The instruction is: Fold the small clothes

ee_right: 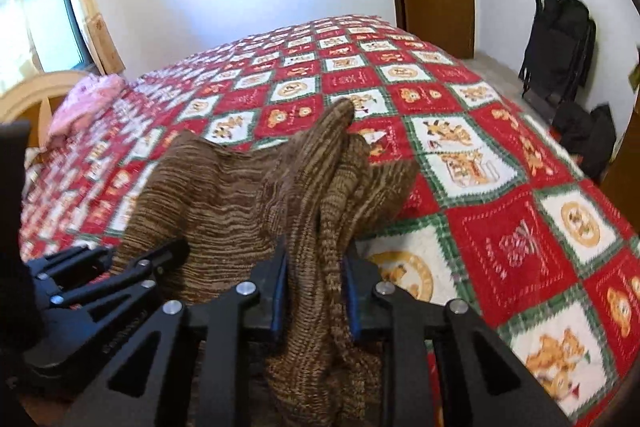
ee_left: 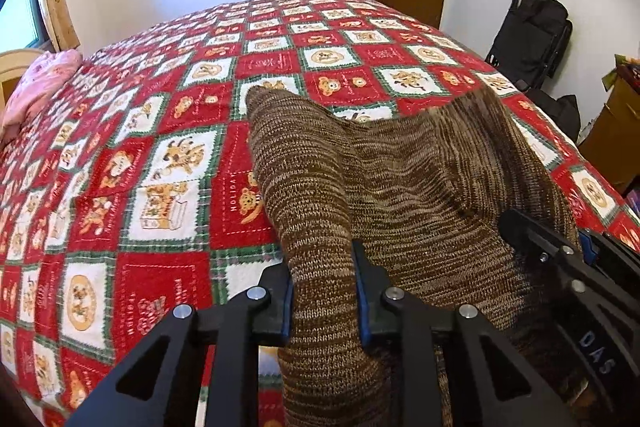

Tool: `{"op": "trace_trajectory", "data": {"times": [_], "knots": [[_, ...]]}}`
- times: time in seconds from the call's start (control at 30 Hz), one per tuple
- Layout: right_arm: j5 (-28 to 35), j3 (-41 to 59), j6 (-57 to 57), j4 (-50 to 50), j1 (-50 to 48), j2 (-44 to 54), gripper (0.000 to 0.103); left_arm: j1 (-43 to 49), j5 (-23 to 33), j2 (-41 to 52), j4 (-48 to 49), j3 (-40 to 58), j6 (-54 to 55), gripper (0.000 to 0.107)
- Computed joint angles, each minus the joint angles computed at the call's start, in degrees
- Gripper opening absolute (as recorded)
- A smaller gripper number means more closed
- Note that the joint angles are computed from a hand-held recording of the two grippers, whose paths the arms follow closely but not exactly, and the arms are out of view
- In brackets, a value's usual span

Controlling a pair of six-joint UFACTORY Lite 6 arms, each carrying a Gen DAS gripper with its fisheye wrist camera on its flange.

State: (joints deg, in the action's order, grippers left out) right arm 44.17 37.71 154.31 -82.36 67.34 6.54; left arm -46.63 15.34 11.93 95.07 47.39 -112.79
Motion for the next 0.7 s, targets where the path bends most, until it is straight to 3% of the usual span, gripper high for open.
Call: {"op": "trace_trajectory", "data": {"times": [0.47,0.7], "knots": [[6.89,4.98,2.29,7.34,12.54,-0.29,0.026,-1.79,0.09,-18.74,-8.85,-15.39,7.33,0.024],[9.3,10.79,1.76,8.59,16.32,3.13,0.026,-0.26,0.98,-33.66,-22.09,-24.33,22.14,0.024]]}}
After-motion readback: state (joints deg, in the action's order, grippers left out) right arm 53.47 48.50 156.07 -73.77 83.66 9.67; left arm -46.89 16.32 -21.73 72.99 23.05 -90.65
